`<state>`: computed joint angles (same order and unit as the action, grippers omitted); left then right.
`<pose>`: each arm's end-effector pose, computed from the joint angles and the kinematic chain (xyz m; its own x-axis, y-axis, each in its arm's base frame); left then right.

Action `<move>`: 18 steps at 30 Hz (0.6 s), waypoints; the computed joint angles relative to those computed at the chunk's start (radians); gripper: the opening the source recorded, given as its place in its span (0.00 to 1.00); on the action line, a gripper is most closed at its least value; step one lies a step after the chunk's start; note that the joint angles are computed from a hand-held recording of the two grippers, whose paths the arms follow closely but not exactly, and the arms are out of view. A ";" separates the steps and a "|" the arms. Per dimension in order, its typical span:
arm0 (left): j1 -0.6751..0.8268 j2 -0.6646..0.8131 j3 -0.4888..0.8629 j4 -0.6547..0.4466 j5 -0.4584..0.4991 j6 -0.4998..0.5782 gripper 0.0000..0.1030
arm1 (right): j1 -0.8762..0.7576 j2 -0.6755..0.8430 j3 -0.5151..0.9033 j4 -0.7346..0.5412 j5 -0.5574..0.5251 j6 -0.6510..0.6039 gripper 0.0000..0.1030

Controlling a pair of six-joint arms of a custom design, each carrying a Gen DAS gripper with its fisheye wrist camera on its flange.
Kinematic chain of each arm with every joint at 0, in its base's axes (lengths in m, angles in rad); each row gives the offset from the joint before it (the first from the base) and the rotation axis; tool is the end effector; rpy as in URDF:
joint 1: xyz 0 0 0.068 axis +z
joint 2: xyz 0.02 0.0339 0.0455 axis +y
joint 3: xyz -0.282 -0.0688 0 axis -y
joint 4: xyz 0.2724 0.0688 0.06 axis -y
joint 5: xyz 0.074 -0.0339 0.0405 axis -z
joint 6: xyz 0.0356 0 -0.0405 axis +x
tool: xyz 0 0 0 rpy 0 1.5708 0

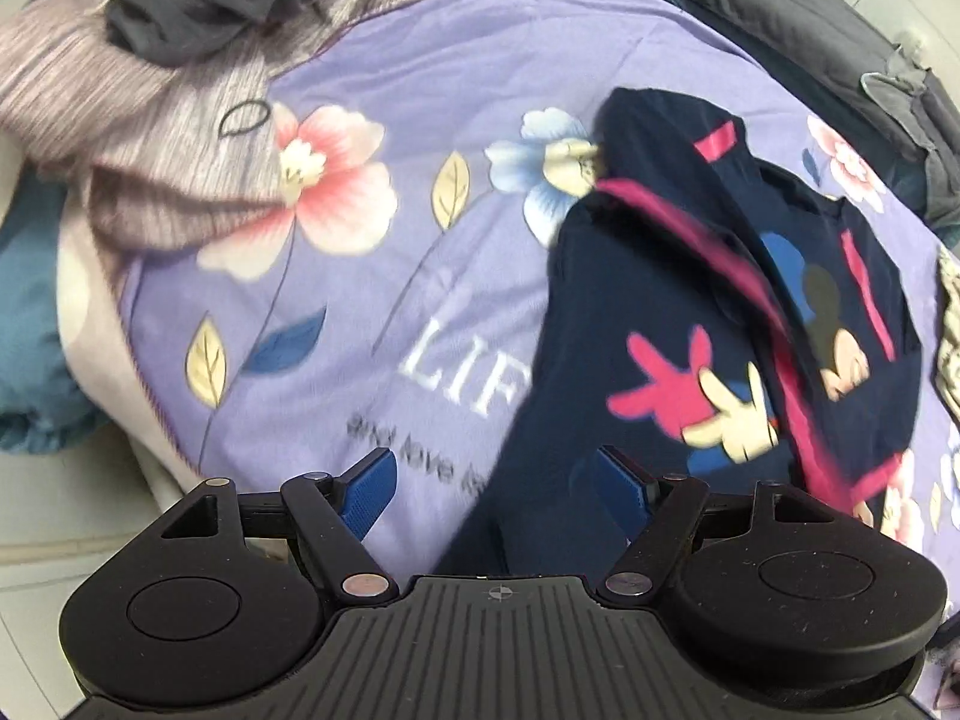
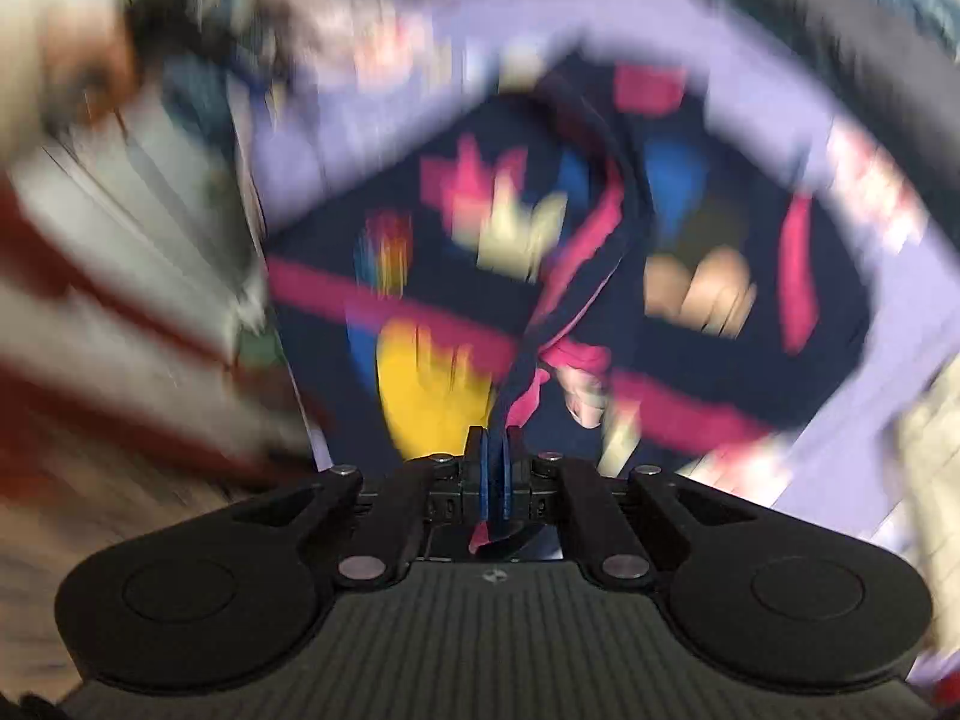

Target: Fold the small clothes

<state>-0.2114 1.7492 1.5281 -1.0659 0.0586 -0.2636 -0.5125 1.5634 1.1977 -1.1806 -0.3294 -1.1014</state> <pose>0.3708 -0.0817 0.2847 -0.9650 -0.0589 -0.2557 -0.0269 0.9915 -0.1272 0.2640 -0.1353 0.2465 -0.8018 -0.5172 -0.2995 -0.5703 0.8120 0.1244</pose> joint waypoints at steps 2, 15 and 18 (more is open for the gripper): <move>-0.001 0.048 0.055 0.013 -0.023 0.026 1.00 | 0.015 -0.037 -0.161 0.129 0.076 0.055 0.06; -0.160 0.208 -0.112 0.749 -0.259 0.968 1.00 | -0.097 0.001 -0.015 0.110 -0.028 0.402 0.07; -0.164 0.290 -0.055 0.736 -0.251 1.032 1.00 | -0.117 0.009 0.006 0.083 -0.023 0.438 0.07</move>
<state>-0.3757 2.0396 1.4727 -0.3298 -0.1926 0.7685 -0.6290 1.5722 1.2036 -1.0974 -0.3521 -0.6639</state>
